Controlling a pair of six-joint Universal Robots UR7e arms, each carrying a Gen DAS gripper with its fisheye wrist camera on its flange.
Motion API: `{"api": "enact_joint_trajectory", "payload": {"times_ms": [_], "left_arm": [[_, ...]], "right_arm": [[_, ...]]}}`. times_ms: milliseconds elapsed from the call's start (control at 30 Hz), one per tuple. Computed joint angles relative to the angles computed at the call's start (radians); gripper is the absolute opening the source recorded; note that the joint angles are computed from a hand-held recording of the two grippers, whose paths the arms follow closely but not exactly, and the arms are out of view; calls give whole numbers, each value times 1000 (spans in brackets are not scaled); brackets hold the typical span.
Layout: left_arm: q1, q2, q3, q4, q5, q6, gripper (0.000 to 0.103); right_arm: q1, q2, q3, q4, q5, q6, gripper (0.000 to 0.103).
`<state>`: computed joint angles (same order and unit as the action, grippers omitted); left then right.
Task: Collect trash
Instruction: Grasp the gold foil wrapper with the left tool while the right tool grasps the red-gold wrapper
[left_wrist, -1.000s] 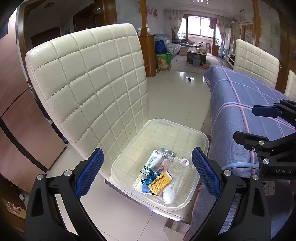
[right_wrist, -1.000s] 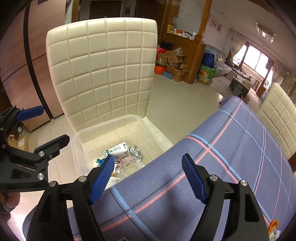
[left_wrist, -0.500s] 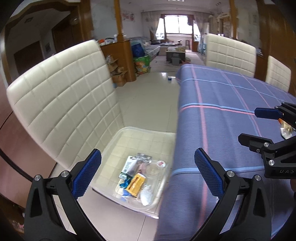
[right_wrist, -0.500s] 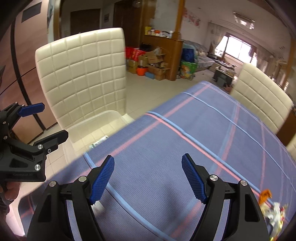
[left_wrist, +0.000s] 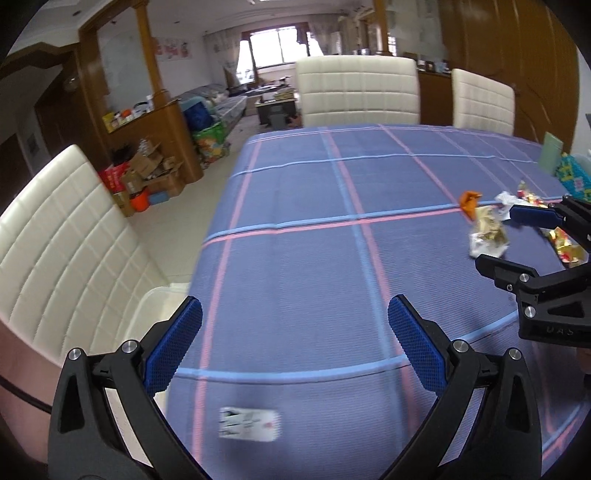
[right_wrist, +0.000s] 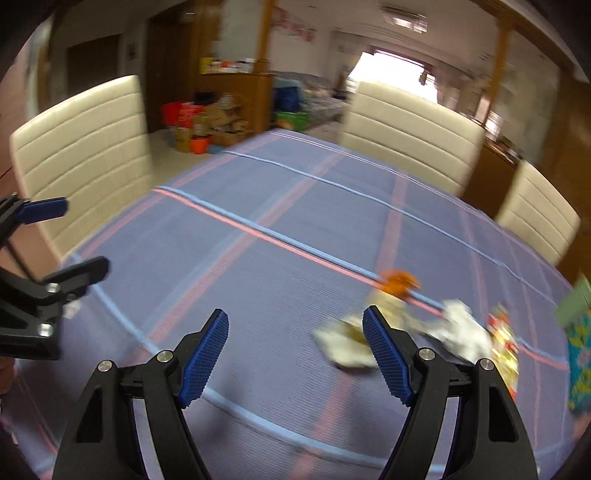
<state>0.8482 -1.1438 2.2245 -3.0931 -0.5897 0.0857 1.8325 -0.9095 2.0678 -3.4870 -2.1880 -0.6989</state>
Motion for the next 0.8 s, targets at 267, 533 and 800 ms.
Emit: {"api": "enact_joint_trajectory", "payload": {"times_ms": [267,533,800], "left_arm": [[-32,140,-109,47,-99,-22,99],[-48,280,-228,82,-145,-15,99],[-59,376,-308,111,-154,9,99]], "right_arm": [[-115,-124,61,-81,-69,45,73],[-215,-217,97,-95,-83,61,73],[-279,-237,88,-29,-83,108,73]]}}
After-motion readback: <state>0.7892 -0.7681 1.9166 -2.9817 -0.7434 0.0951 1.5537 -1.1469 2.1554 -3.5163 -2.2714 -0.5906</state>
